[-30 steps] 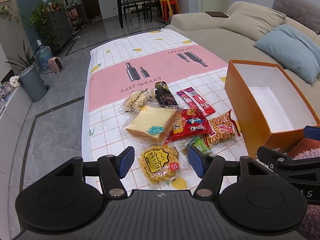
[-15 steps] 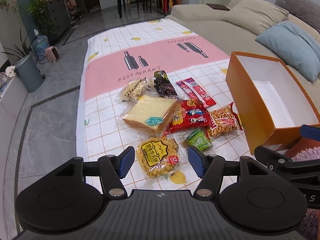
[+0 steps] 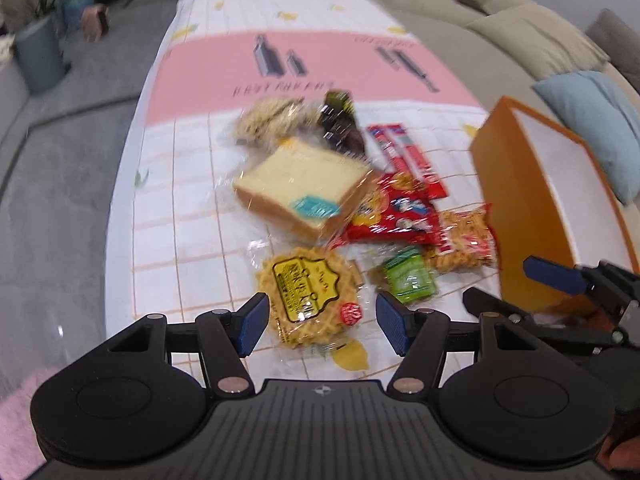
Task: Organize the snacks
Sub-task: 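Grasp the yellow biscuit pack with the left tool while the right tool grasps the green raisin pack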
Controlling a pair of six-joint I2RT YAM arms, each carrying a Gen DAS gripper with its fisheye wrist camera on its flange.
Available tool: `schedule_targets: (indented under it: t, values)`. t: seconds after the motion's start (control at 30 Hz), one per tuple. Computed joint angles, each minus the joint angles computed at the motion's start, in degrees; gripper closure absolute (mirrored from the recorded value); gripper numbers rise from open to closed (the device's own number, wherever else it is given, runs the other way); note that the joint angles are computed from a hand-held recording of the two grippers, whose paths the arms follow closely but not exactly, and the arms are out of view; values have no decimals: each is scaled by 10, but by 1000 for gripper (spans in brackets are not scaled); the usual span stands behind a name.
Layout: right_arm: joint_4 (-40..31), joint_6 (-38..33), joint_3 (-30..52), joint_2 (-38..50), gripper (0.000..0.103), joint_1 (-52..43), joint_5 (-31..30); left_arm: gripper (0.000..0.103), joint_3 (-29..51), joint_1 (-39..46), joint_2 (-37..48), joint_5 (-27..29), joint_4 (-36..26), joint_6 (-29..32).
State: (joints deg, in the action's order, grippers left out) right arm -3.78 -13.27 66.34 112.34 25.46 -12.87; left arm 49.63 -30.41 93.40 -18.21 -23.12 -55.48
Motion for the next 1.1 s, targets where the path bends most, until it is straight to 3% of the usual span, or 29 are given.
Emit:
schedule_targets:
  t: [0.13, 0.4, 0.77, 0.9, 1.1]
  values:
    - [-26, 2, 59, 69, 48, 14, -6, 30, -11, 45, 39, 46, 48, -15]
    - [-61, 20, 171, 181, 47, 28, -3, 31, 32, 89, 148, 69, 63, -16]
    - [-92, 18, 228, 251, 46, 26, -35, 10, -1, 121, 172, 125, 161, -26]
    - [-75, 11, 215, 249, 46, 29, -32, 2, 31, 108, 194, 110, 138, -8]
    - [-52, -9, 195, 244, 51, 32, -26, 4, 99, 74, 240, 63, 69, 25]
